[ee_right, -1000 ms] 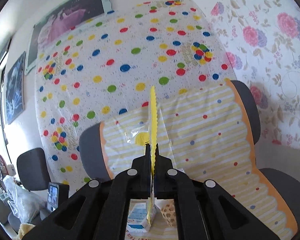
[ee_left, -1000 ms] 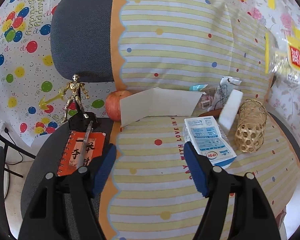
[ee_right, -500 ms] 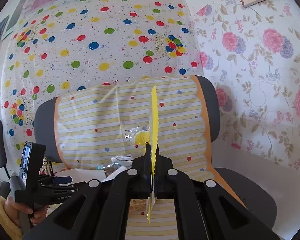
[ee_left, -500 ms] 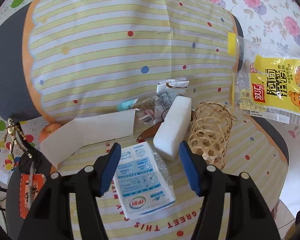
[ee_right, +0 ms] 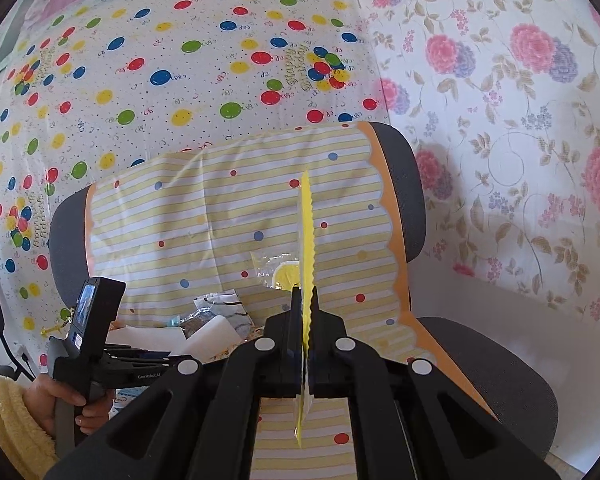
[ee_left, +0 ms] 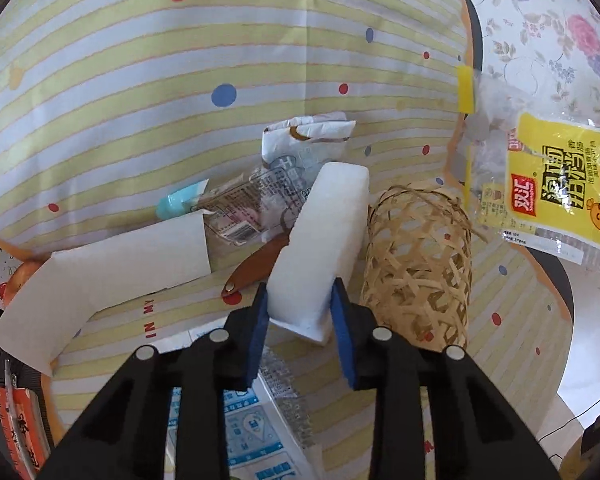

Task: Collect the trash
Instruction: 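Grasp the white foam block with the left tool while the right tool holds the snack bag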

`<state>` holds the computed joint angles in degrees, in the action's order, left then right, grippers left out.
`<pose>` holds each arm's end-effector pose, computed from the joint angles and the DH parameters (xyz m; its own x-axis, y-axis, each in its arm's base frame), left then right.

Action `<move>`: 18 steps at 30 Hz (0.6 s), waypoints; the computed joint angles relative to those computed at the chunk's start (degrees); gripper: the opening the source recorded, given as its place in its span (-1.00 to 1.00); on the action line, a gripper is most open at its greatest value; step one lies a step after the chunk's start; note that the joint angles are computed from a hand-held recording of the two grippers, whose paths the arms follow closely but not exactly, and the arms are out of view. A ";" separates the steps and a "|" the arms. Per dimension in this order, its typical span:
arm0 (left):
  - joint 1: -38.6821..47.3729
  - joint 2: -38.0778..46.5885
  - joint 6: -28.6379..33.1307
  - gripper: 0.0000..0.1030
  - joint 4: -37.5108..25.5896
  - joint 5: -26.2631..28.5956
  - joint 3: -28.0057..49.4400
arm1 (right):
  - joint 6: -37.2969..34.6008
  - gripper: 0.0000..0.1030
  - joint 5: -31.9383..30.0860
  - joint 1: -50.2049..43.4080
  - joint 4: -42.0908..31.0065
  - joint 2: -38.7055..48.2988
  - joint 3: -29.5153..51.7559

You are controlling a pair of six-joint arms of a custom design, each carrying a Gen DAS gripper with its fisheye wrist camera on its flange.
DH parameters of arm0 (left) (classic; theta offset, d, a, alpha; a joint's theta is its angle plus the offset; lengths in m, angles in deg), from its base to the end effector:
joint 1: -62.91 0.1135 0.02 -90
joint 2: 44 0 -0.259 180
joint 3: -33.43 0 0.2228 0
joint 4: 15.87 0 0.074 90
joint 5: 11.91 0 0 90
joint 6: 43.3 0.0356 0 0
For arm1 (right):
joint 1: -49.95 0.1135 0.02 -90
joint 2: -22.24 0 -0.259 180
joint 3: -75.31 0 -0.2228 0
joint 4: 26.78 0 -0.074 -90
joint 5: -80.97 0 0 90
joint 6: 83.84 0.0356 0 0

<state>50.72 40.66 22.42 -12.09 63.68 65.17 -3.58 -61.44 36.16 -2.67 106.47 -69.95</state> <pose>0.1985 -0.0338 0.1116 -0.6925 -0.2578 -0.6737 -0.2626 0.9600 -0.0974 0.2254 -0.0263 0.1608 -0.3172 -0.0284 -0.9479 -0.6124 0.7694 0.1819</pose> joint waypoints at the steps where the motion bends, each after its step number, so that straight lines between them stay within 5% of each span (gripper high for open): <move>1: -1.87 -2.21 -0.98 -0.49 -0.27 -2.95 -0.74 | -0.02 -0.96 0.01 -0.12 0.13 -0.13 -0.08; 4: -9.21 -12.45 -5.99 -0.50 -8.20 -12.96 -1.37 | 1.05 -0.95 -0.73 -1.26 1.34 -2.03 -0.87; 6: -18.97 -20.30 -13.16 -0.48 -20.69 -23.61 0.78 | 1.87 -0.96 -2.54 -3.31 0.20 -5.06 -1.03; 8: -30.18 -23.89 -24.71 -0.47 -34.92 -33.65 4.53 | 2.12 -0.96 -4.85 -5.99 -1.84 -8.81 -1.35; 10: -42.61 -21.73 -43.68 -0.46 -52.81 -42.04 10.39 | 0.24 -0.95 -7.14 -9.05 -7.29 -13.06 -0.76; 13: -56.02 -15.87 -68.57 -0.46 -71.61 -45.23 16.27 | -7.09 -0.95 -11.27 -13.95 -22.39 -17.56 2.61; 18: -67.03 -5.27 -85.55 -0.45 -79.91 -41.80 21.66 | -35.99 -0.95 -16.92 -25.29 -58.54 -17.96 10.76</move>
